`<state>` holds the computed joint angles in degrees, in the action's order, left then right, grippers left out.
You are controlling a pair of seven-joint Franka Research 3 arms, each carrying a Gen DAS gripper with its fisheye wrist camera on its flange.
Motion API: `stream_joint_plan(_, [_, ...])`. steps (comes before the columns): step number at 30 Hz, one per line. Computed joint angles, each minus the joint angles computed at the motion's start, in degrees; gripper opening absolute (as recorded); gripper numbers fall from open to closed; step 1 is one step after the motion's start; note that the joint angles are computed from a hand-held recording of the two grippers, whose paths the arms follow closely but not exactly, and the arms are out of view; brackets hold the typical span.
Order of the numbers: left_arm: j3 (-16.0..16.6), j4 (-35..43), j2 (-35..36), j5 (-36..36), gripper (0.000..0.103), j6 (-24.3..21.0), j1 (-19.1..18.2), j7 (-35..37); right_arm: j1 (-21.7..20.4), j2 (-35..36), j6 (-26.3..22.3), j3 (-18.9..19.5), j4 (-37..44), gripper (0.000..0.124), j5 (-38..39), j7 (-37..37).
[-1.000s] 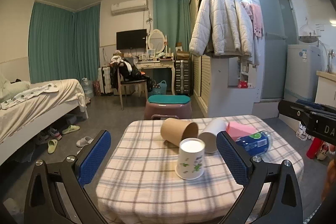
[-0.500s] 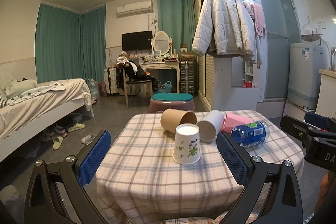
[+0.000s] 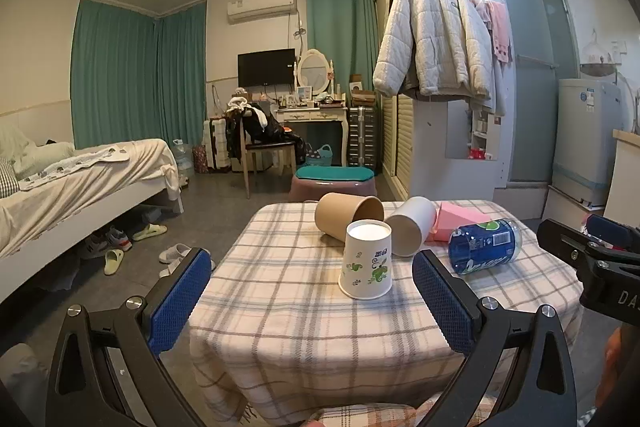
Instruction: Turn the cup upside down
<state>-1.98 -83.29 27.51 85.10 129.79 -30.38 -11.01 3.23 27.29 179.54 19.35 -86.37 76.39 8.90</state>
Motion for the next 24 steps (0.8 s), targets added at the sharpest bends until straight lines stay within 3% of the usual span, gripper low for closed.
stream_joint_plan(24, [0.1, 0.2, 0.4, -0.5, 0.103, 0.8, -0.2, 1.1, -2.3, 1.9, 1.9, 3.4, 0.3, 0.103, -4.6, 3.1])
